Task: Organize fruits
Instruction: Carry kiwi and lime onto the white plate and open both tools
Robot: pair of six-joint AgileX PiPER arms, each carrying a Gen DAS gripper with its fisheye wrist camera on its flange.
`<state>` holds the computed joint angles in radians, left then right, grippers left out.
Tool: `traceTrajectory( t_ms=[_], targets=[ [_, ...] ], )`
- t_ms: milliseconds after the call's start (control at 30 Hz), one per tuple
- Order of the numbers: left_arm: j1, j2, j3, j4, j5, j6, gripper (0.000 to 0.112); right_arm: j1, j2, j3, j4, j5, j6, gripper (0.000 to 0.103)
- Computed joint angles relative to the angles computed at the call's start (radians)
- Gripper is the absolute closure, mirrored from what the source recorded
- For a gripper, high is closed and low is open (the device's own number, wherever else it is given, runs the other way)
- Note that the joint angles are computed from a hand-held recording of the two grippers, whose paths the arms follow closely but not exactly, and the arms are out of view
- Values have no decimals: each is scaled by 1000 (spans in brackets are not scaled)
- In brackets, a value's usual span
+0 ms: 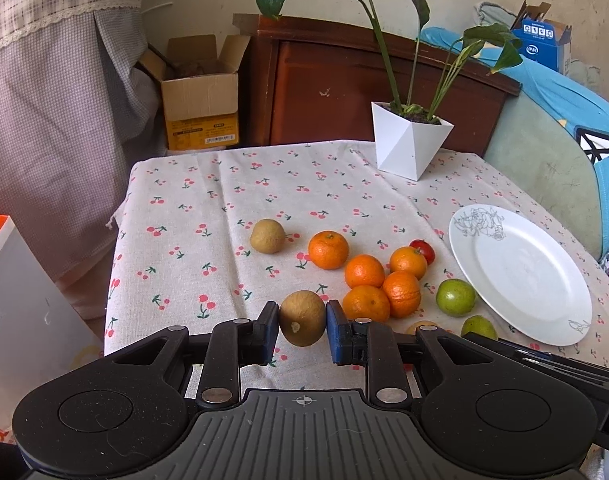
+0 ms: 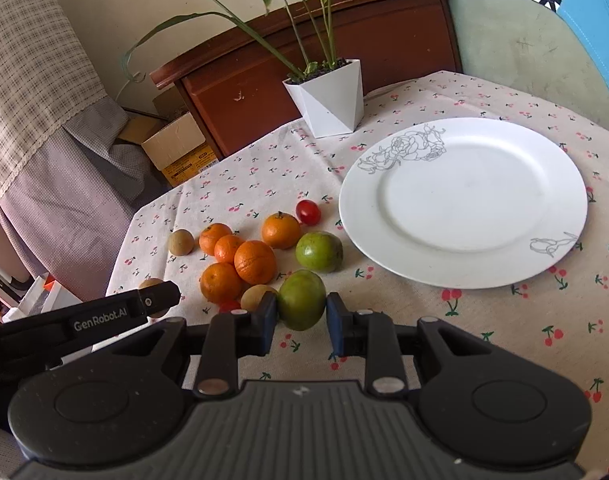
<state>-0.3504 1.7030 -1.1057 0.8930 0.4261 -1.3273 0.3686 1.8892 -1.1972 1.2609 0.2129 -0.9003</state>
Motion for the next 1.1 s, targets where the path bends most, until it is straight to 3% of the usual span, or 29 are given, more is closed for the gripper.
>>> traceTrajectory(
  t_ms=[233, 467, 833, 1100],
  targets=[
    [-30, -4, -24, -10, -25, 15, 89, -35, -29, 23, 161, 2, -147, 77],
    [-58, 36, -96, -115, -68, 126, 89, -91, -47, 48, 320, -5, -275, 77],
    [-93, 157, -258, -293, -97, 343, 89, -161, -33, 58, 396, -34, -289, 77],
    [-100, 233, -342, -414, -107, 475, 89, -184, -10, 41, 339, -36, -185, 77]
  ],
)
